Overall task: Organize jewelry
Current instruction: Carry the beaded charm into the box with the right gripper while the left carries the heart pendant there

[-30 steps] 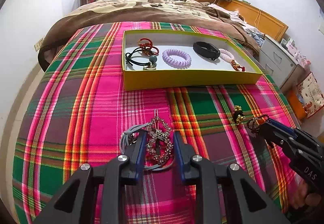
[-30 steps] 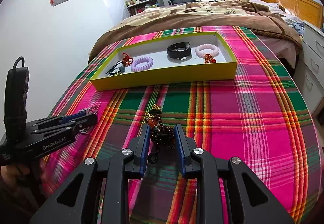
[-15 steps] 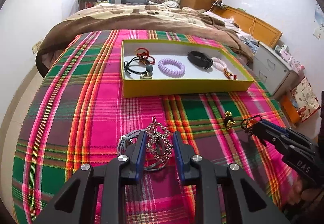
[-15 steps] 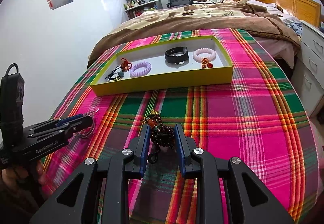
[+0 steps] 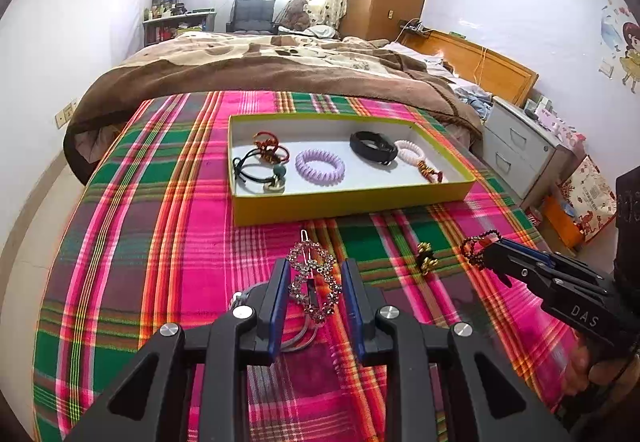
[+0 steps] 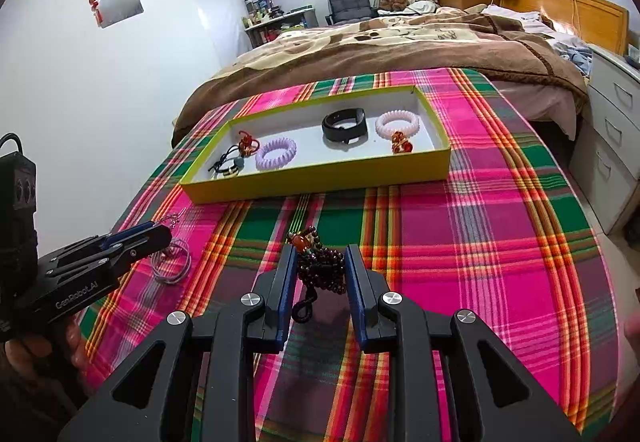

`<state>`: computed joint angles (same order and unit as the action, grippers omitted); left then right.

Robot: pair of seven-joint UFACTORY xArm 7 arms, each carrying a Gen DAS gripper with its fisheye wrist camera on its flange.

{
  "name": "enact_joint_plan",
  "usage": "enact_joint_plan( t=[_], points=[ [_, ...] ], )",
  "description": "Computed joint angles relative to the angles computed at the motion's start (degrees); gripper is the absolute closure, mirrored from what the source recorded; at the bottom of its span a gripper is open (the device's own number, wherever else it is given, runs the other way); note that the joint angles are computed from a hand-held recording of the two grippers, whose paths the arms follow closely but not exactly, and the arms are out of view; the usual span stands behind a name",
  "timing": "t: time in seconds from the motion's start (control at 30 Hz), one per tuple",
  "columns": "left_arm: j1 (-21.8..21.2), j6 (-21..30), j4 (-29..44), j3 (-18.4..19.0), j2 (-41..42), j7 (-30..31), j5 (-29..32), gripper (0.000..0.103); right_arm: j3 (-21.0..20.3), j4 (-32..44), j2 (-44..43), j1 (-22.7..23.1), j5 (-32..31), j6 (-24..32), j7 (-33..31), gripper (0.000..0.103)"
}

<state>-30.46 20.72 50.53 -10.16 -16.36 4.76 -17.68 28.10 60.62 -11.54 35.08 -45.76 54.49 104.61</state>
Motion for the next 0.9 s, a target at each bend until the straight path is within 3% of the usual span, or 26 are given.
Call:
enact_joint_plan(
  t=[0.17,0.47,0.7,0.8,0.9],
  points=[
    [-1.0,0.8,2.7,1.3,1.3,2.6,-2.6,0.077,-0.1,0.0,-1.3,-0.6,0.4,0.7,-0.6,0.078],
    [0.3,1.6,9.8,0.4,6.6,4.5,-4.4,0.077,-0.9,0.6,-2.7,-3.4,0.3,-0.9,-3.6,0.078],
    [2.6,4.2,19.0,-1.3,14.4,3.8,-3.3,0.077,-2.4,2.2,-1.0,-5.5,0.7,-2.6,-7.9,0.078],
    [3.3,3.5,22.3,-2.3,17.3,1.7,1.2,0.077,-3.5,2.6,-0.1,-6.2,1.1,-4.0,-9.5,0.078],
    [4.0,5.3,26.9,-2.8,21.0,2.4,0.4,0.077,-4.7,3.4,1.3,-6.8,1.6,-5.6,-11.6,0.078]
  ],
)
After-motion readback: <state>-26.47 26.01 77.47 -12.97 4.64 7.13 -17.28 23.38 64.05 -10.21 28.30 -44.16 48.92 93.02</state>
